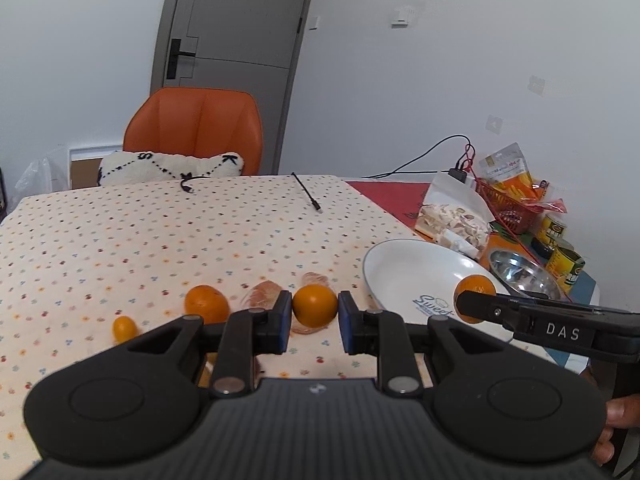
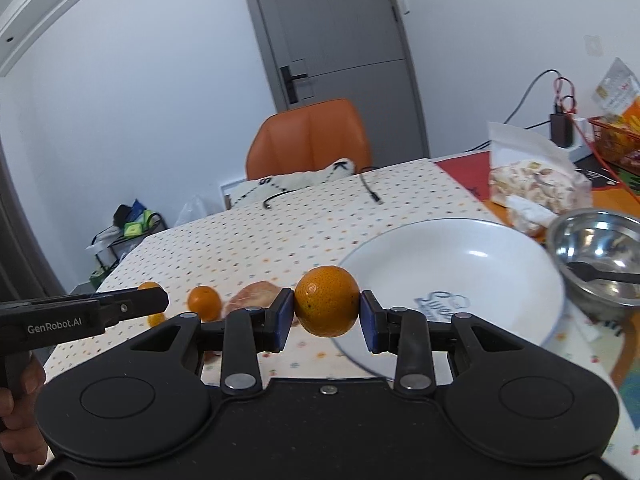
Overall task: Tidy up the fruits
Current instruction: 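Carry the small orange to the white plate and open the left gripper while the right carries the large orange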
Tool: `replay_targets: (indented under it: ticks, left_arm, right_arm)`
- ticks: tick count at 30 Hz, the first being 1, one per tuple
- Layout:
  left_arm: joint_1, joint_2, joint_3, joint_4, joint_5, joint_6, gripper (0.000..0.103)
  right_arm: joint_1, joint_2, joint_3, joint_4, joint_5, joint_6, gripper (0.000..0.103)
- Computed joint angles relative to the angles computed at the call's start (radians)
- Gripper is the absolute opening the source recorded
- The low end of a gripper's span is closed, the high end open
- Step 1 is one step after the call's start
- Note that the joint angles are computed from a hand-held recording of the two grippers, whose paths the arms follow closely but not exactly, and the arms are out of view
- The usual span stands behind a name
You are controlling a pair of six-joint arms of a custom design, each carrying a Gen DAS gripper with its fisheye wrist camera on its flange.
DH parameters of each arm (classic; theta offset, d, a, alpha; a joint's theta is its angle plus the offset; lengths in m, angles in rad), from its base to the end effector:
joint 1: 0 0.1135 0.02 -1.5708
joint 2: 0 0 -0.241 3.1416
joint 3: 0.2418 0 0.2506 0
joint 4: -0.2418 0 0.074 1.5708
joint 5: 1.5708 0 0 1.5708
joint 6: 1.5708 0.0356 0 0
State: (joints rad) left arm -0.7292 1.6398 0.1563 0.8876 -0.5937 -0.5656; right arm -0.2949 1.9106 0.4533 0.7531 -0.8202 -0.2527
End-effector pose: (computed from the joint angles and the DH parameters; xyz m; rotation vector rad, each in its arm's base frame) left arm 0.1649 -0.1206 0.0587 -0.1623 2.0518 -0.1539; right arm 0.2586 -0.0514 0.0421 -0.3673 2.0492 0.5989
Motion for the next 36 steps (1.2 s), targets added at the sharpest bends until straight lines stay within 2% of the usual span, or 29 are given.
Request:
replay_targets:
  ticks: [14, 24, 36]
  left_arm:
    - [0.009, 0.182, 0.141, 0.094, 0.099, 0.056, 0.023]
    - [0.05, 0.277, 0.263, 0.059, 0.163, 0.08, 0.023]
    - [0.056, 0.388, 0.424, -0.036, 0.214, 0.092, 0.023]
  right_arm:
    - [-0.118, 0.056, 0.045, -0.011, 0.029, -0.038, 0.033]
    - [-0.122, 0.126, 0.077, 0.04, 0.066, -0.023, 0.034]
    - [-0.116, 0.19, 0.12, 0.06, 0.095, -0.034, 0.034]
